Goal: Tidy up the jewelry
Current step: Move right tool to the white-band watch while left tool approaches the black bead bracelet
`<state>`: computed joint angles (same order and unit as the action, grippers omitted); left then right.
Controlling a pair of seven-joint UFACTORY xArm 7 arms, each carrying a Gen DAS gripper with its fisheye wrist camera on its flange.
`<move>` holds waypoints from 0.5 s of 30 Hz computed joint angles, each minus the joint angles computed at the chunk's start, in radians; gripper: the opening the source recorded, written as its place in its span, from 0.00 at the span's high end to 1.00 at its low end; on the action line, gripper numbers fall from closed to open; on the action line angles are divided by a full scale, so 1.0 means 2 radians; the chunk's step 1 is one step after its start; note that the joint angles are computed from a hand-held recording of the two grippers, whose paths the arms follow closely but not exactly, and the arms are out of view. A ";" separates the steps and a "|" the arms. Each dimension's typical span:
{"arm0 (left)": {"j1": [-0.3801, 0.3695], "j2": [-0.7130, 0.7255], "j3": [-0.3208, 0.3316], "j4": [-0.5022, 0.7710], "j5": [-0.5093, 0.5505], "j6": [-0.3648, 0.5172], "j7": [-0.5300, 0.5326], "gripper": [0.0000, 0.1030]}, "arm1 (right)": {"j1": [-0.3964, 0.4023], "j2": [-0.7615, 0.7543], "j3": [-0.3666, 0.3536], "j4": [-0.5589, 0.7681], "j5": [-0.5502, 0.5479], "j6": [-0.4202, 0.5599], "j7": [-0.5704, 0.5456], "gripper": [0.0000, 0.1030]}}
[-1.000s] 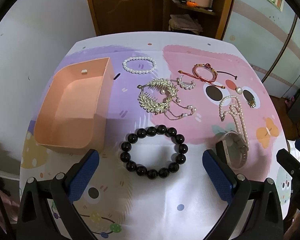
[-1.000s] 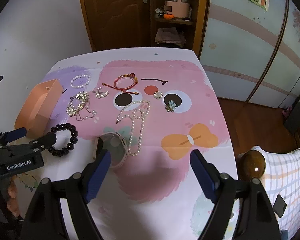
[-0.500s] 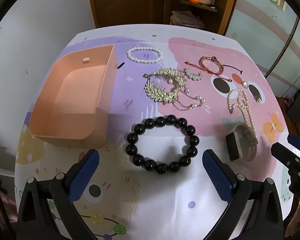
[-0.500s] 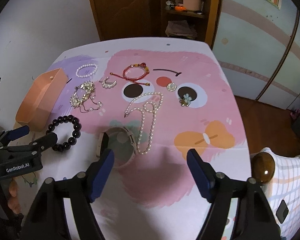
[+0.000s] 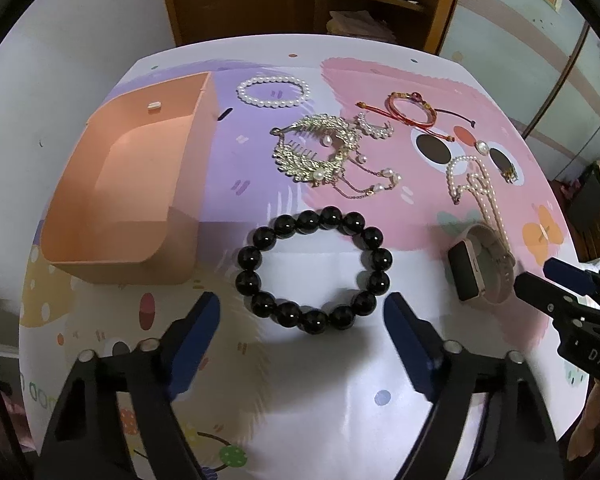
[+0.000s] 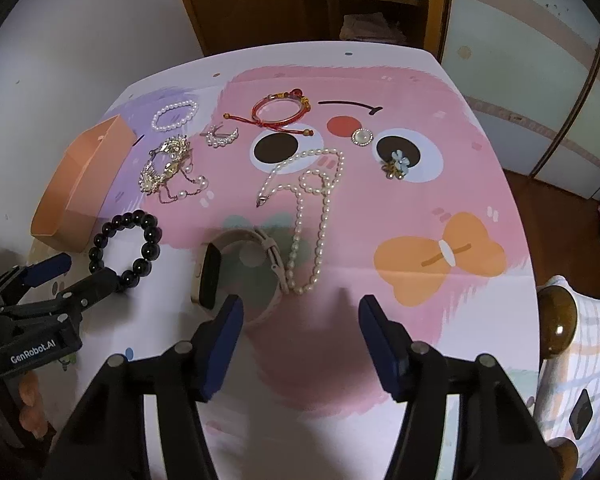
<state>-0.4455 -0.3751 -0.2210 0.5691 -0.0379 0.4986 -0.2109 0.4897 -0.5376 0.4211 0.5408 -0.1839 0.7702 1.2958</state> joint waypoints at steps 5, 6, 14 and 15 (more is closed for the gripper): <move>-0.003 0.000 0.001 -0.001 -0.002 0.000 0.005 0.27 | 0.002 0.007 -0.009 -0.006 0.008 -0.021 -0.009 0.53; -0.003 0.000 0.002 -0.002 -0.003 0.000 0.005 0.27 | 0.003 0.009 -0.011 -0.007 0.010 -0.026 -0.011 0.54; -0.007 0.001 0.010 -0.002 -0.017 0.002 0.019 0.31 | 0.004 0.022 -0.016 -0.012 0.021 -0.050 -0.019 0.59; -0.008 0.001 0.012 -0.002 -0.020 0.003 0.023 0.31 | 0.003 0.023 -0.017 -0.013 0.023 -0.054 -0.019 0.59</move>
